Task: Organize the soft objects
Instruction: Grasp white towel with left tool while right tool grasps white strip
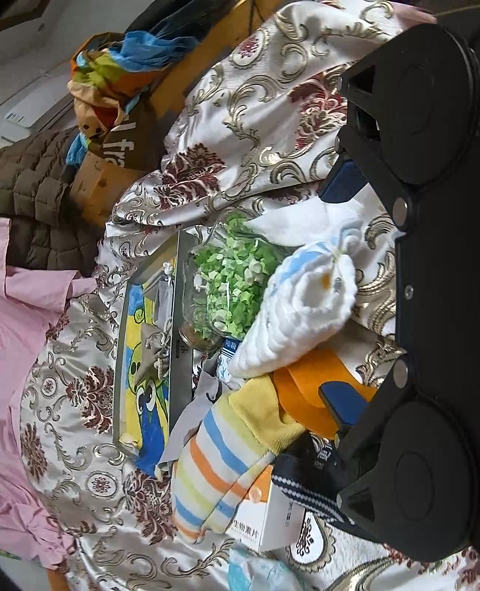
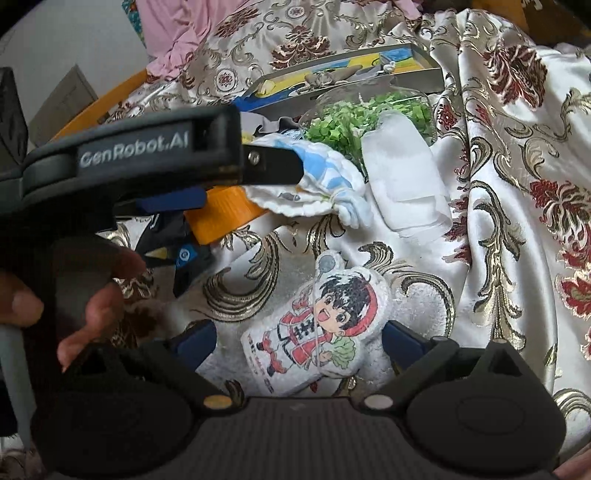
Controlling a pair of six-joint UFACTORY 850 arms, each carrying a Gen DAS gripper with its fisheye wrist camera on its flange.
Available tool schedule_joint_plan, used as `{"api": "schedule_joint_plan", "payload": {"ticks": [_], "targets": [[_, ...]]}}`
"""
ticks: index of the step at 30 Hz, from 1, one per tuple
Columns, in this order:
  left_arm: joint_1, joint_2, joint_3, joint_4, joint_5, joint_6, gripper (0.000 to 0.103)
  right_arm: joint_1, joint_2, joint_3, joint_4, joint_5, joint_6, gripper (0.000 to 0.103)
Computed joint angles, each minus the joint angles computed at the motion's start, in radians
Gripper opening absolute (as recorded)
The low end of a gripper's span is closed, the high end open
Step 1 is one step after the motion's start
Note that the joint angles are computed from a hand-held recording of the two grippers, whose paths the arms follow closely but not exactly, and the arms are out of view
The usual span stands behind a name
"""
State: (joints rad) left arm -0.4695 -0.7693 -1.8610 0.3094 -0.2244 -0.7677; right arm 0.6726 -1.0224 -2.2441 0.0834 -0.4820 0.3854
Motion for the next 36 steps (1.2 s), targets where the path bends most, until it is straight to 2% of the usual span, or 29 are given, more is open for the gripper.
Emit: {"api": "schedule_joint_plan", "payload": {"ticks": [9,15,19,21,23,26,30,34,36], "targets": [[0.018,-0.046,-0.066,-0.153,-0.025,0.057,0.102,-0.001,0.012,0.029,0.020,0.054,0.010,0.092],[0.038,-0.089,-0.147,-0.269,-0.100,0.093,0.094,-0.006,0.041,0.082,0.097,0.125,-0.037,0.088],[0.054,-0.104,-0.171,-0.367,-0.121,0.094,0.086,-0.013,0.060,0.120,0.204,0.172,-0.105,0.085],[0.061,-0.110,-0.178,-0.416,-0.124,0.094,0.078,-0.016,0.061,0.126,0.247,0.183,-0.135,0.082],[0.069,-0.121,-0.196,-0.477,-0.142,0.109,0.064,-0.019,0.064,0.132,0.292,0.189,-0.174,0.078],[0.081,-0.129,-0.204,-0.571,-0.151,0.131,0.048,-0.022,0.062,0.136,0.390,0.191,-0.255,0.071],[0.086,-0.118,-0.177,-0.659,-0.131,0.186,0.039,-0.025,0.065,0.146,0.512,0.204,-0.369,0.062],[0.083,-0.128,-0.187,-0.623,-0.145,0.177,0.030,-0.021,0.041,0.107,0.408,0.190,-0.263,0.057],[0.082,-0.134,-0.193,-0.627,-0.148,0.179,0.029,-0.021,0.017,0.068,0.330,0.164,-0.173,0.048]]}}
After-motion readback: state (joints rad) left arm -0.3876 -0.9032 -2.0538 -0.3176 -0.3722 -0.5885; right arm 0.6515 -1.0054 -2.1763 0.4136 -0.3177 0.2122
